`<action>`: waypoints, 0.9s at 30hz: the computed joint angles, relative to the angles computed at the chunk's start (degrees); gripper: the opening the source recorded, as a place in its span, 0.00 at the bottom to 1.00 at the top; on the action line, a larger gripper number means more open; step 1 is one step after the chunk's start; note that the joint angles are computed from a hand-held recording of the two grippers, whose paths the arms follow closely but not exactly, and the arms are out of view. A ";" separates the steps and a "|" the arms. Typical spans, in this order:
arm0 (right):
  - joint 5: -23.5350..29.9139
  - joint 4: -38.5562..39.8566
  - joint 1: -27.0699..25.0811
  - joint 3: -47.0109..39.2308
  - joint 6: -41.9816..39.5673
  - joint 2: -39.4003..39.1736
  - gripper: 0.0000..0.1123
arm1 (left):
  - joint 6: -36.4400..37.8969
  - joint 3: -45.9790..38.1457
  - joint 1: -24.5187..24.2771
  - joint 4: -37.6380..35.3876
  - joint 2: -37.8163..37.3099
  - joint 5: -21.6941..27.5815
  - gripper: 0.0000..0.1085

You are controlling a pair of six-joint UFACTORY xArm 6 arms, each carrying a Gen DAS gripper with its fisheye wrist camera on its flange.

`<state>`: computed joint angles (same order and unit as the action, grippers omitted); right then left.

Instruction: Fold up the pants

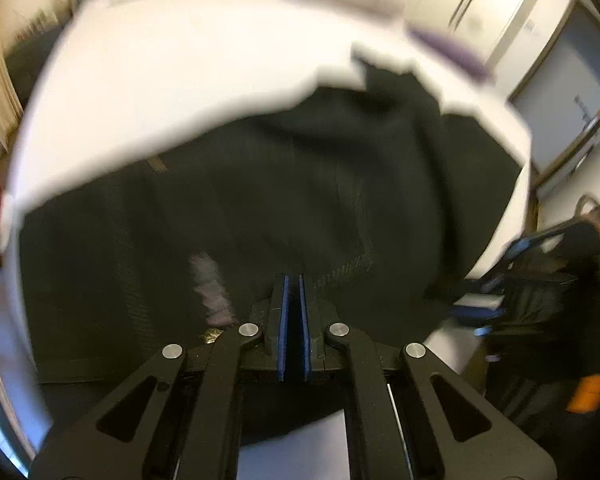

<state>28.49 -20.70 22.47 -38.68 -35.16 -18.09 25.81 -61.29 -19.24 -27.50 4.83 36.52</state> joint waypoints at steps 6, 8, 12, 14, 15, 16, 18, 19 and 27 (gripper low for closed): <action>-6.00 3.29 -2.87 3.86 6.36 -4.87 0.87 | -0.64 -0.90 1.41 -7.94 0.56 0.60 0.04; -3.67 8.53 -3.19 4.09 6.17 -6.96 0.87 | -1.77 -0.61 0.70 -6.25 -1.11 -1.00 0.04; 1.34 20.05 -6.29 1.90 6.88 -8.67 0.78 | -0.93 -1.52 -1.15 -9.99 -2.04 -2.22 0.04; 3.23 25.15 -8.28 -0.41 8.52 -8.01 0.77 | -4.06 -3.79 -2.78 -6.92 0.83 -1.82 0.04; 3.74 28.20 -10.18 -2.18 9.50 -7.01 0.77 | -6.55 -4.79 -3.10 -4.27 2.29 -0.48 0.04; 4.07 30.02 -11.99 -3.99 9.98 -5.79 0.77 | -7.29 -5.30 -3.30 -3.73 4.03 0.22 0.04; 4.03 32.40 -15.47 -8.33 13.15 -2.51 0.77 | -5.52 -5.21 -2.89 -9.85 4.99 -1.44 0.04; 4.23 33.28 -17.20 -11.19 15.03 -0.30 0.77 | -4.62 -5.63 -2.38 -12.15 5.27 -0.48 0.04; 12.17 32.44 -26.88 -45.36 33.37 28.97 0.76 | -12.18 -8.49 -4.73 -1.70 6.43 -0.48 0.04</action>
